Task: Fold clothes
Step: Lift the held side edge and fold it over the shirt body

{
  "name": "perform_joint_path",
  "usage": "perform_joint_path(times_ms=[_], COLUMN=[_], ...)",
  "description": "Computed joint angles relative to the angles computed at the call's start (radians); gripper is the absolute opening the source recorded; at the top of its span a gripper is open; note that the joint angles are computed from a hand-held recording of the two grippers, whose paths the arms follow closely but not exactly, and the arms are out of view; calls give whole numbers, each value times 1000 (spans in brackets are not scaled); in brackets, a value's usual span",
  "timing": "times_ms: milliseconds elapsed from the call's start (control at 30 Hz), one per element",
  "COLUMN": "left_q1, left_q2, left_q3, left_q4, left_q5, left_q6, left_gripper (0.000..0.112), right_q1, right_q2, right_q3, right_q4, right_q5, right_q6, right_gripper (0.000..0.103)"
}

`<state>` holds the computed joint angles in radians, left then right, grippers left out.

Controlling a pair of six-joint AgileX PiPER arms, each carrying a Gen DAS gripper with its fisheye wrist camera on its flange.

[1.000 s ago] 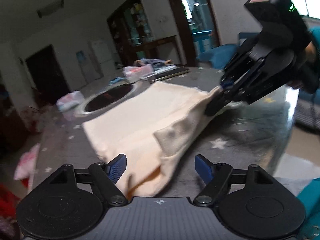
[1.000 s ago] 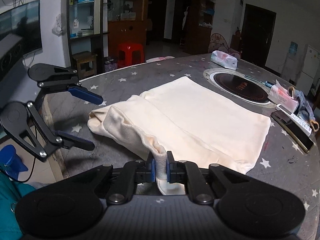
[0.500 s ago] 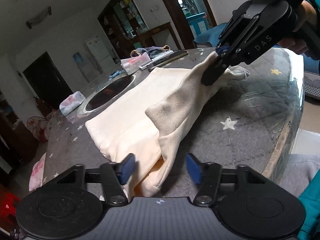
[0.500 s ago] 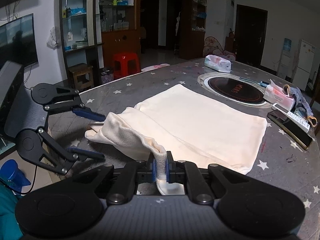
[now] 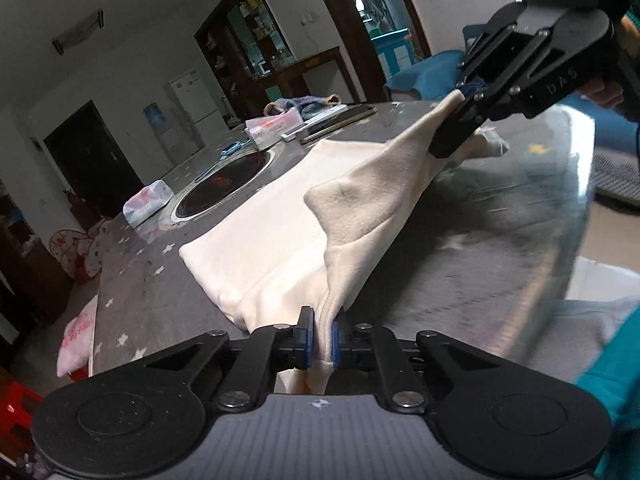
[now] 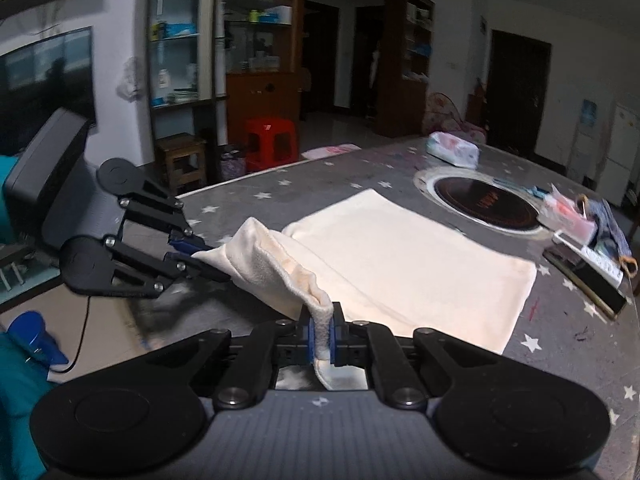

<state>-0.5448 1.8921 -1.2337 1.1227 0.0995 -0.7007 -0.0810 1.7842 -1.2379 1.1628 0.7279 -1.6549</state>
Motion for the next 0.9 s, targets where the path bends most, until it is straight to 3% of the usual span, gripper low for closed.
perform_joint_path(times_ms=[233, 433, 500, 633, 800, 900], left_q1=[-34, -15, 12, 59, 108, 119], left_q2=[-223, -205, -165, -20, 297, 505], left_q3=[182, 104, 25, -203, -687, -987], left_q4=[-642, -810, -959, -1054, -1085, -1025], left_q5=[22, 55, 70, 133, 353, 470], left_q6=[581, 742, 889, 1000, 1013, 906], left_gripper=[10, 9, 9, 9, 10, 13], right_q1=[-22, 7, 16, 46, 89, 114], right_q2=[-195, -212, -161, 1, 288, 506], right_q3=[149, 78, -12, -256, -675, -975], right_q4=[-90, -171, -201, -300, -491, -614], right_q5=[97, 94, 99, 92, 131, 178], right_q6=[54, 179, 253, 380, 616, 817], right_gripper=[6, 6, 5, 5, 5, 6])
